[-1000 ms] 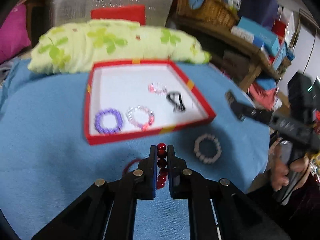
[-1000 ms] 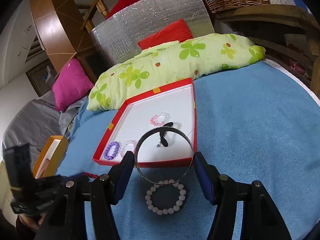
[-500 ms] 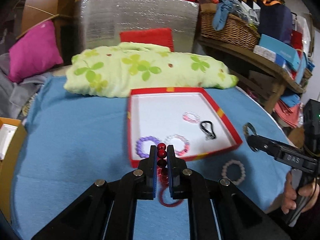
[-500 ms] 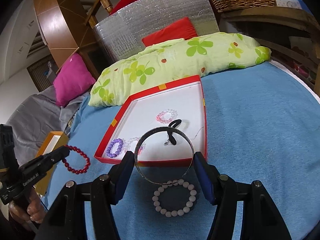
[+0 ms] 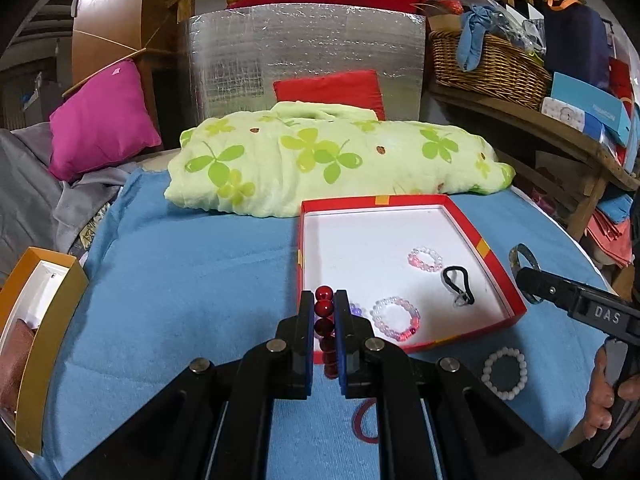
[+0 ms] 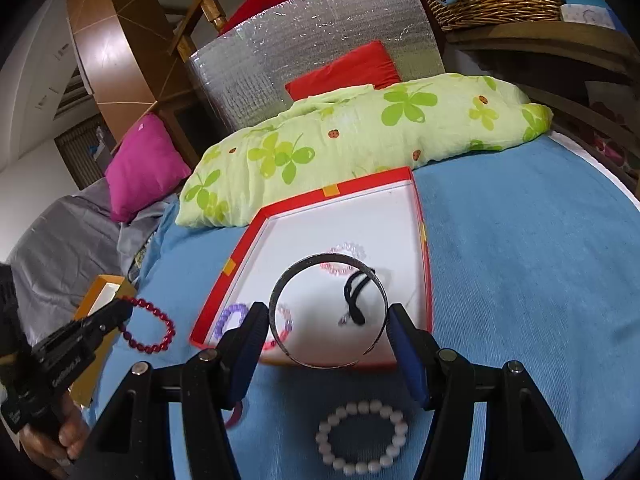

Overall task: Organize jewelry
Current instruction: 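Carry the red bead bracelet and black bangle over the red box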

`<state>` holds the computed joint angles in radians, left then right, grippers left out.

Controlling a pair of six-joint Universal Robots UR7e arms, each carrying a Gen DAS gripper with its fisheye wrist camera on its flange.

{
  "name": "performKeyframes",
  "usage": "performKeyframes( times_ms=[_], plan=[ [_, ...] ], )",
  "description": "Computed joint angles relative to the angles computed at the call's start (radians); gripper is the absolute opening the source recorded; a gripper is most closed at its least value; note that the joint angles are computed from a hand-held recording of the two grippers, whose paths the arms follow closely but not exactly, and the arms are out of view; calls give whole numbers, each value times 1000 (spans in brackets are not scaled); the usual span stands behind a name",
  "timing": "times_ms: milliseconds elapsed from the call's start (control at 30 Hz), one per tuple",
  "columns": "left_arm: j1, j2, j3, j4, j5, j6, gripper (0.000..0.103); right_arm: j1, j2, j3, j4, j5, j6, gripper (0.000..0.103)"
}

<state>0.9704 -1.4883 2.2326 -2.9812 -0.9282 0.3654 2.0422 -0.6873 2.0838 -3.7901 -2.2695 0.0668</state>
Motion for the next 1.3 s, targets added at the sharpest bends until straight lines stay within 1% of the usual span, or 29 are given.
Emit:
performKeyframes(
  times_ms=[67,200,300,400,467,633,733,867,1000,1167,1300],
  plan=[
    [-2,16,-7,-19,12,8,9,-10,2,-16,9,5,-2,64],
    [-2,45,-26,-30,17,11,9,-42,4,-53,28,57,-12,64],
    [-7,73,-42,-48,38,23,9,-66,6,-84,57,90,-20,64],
    [-18,110,-62,-94,64,59,9,-96,-3,-106,98,140,6,64],
    [-22,137,-84,-114,69,80,9,-114,-8,-123,119,176,14,64],
    [-29,237,-169,-184,105,167,9,-148,-10,-174,169,223,35,64],
    [-23,279,-213,-186,102,177,9,-167,-10,-204,195,250,50,64],
    [-11,336,-260,-187,90,191,9,-183,-1,-244,222,263,65,64],
    [3,379,-295,-177,81,189,10,-206,7,-277,255,279,102,64],
    [16,419,-329,-159,77,182,9,-220,18,-309,300,263,125,64],
    [24,439,-348,-148,72,185,9,-224,26,-325,317,241,126,64]
  ],
)
